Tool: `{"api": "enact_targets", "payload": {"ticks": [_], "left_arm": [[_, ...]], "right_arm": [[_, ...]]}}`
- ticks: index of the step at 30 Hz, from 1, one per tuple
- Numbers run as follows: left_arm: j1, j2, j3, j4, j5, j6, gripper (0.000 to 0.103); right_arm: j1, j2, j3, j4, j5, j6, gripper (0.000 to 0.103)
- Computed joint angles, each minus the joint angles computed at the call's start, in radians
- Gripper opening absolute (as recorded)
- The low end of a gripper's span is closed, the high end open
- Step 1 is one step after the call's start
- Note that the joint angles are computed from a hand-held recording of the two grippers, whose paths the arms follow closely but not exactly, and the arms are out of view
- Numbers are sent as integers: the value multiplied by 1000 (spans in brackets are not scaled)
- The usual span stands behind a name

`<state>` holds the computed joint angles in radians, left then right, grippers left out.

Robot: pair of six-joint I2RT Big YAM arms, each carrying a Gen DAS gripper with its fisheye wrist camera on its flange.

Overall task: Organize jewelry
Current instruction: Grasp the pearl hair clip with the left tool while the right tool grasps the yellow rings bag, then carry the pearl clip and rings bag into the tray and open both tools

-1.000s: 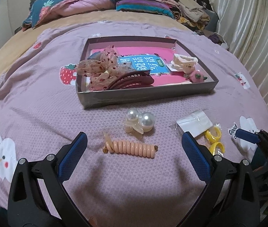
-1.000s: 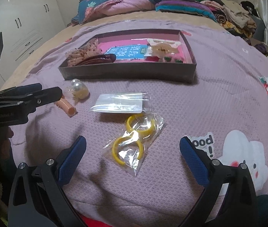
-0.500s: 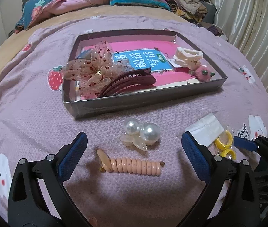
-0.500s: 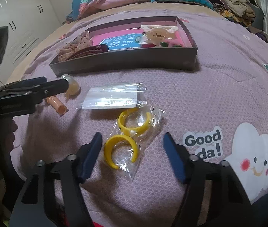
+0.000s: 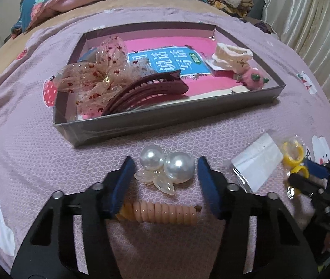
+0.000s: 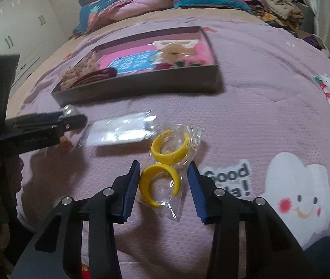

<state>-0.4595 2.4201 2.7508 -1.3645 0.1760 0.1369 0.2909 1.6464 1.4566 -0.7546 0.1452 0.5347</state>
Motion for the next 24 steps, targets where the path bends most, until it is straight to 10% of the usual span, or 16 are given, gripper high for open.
{"api": "enact_targets", "payload": {"ticks": [6,24], "left_arm": [[-1,27,59,-36,10,2,37],[16,-226,-289,197,109,-67,37]], "right_arm": [[-14,-29,-27,13,20,18,40],[8,-92,-32,51,56,-14,40]]}}
